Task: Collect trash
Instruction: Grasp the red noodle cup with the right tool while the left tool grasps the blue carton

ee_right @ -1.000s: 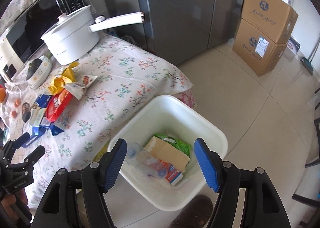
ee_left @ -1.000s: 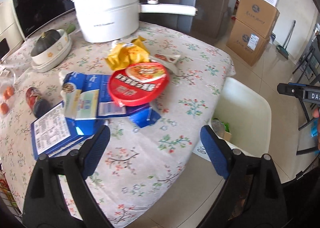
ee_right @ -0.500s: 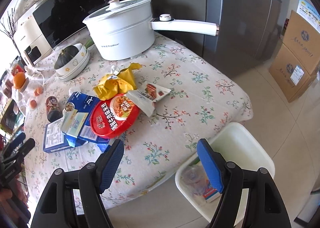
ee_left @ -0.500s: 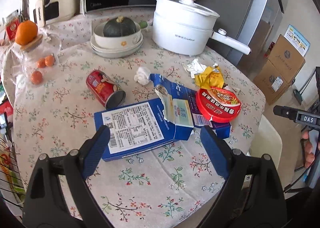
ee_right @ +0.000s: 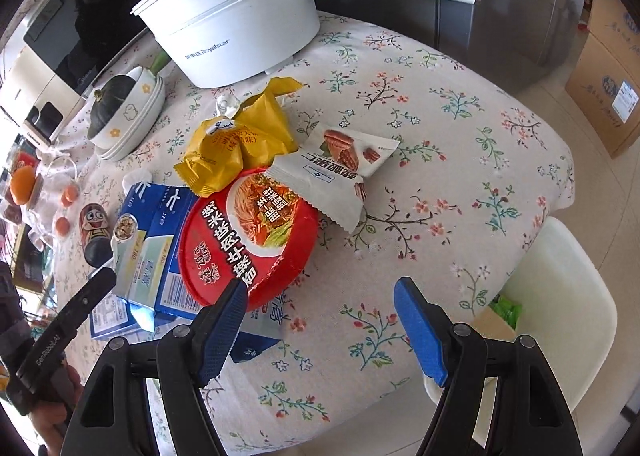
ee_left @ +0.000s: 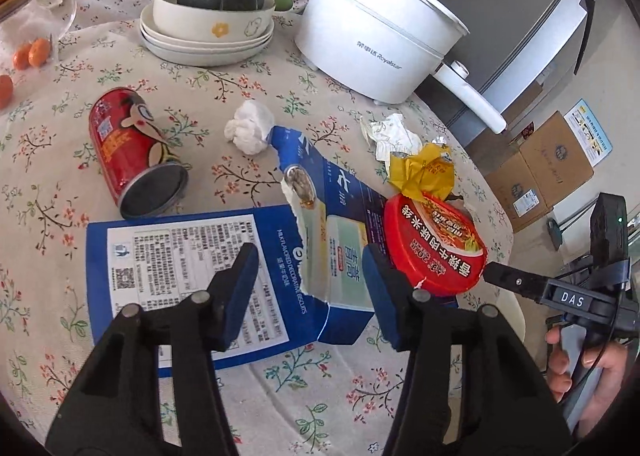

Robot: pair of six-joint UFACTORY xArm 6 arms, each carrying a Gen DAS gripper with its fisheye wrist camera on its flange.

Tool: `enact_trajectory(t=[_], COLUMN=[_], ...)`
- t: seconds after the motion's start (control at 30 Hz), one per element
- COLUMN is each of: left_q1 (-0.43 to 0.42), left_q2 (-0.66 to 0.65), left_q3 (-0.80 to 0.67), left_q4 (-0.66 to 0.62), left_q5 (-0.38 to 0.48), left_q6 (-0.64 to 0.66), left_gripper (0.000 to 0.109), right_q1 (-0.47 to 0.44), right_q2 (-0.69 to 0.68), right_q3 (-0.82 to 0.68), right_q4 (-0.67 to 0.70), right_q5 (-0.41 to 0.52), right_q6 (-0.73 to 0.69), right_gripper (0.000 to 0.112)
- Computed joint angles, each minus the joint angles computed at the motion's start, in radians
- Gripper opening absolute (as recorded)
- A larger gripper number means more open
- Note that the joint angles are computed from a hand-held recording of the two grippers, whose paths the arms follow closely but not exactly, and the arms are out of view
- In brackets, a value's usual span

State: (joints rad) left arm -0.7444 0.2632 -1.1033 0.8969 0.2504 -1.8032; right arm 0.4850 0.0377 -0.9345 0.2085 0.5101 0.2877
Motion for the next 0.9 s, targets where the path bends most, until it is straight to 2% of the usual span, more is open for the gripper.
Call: enact_trajectory(t=[0.07,0.2,0.27,0.33,0.37,0.4,0.53,0.6,0.73,0.9], left_q1=[0.008,0.007,0.003,-0.003,-0.005,-0.007,-0.017,-0.019,-0.040,-0.077], left_q2=[0.021,0.051,0.058,0.058,0.057,0.055,0.029,0.007,-0.056,-0.131], left_q3=[-0.012,-0.034,-0.045,-0.048,-0.048,-0.045,-0.023,-0.015,0.004,0.030], left_q4=[0.006,-0.015,-0.034,-0.048,-0.064,-0.086,-0.177,-0.157,-0.089,-0.069], left_q5=[-0.032,-0.048,-0.045,-0.037,-0.033,-0.032,-0.031,-0.030,0.020,0.115], left_q6=[-0.018,0.004,0.020,0.027,0.041,0.058,0.140,0.126,0.082,0.096], left_gripper=[0.050,0.038,0.031,0.023,0.015,0.008,0.003,0.002,0.001,0.001], right_q1=[-0.001,-0.006,-0.006,-0.004,-0.003,-0.001,0.015,0.022,0.033,0.050], right_q2=[0.018,0.053,0.069,0.076,0.075,0.073,0.050,0.029,-0.036,-0.112], right_q3=[-0.006,-0.024,-0.032,-0.037,-0.038,-0.039,-0.037,-0.034,-0.008,0.023], right_q4=[0.068,0.319,0.422,0.527,0.565,0.578,0.555,0.580,0.564,0.546], right_q5=[-0.012,-0.006,0.000,0.005,0.007,0.008,-0.020,-0.025,-0.043,-0.053], right_q6=[-0.042,-0.186,-0.245,-0.314,-0.340,-0.352,-0.351,-0.376,-0.406,-0.419], right_gripper=[0.077,0.072,0.061,0.042,0.036,0.029,0.020,0.017,0.017,0.016])
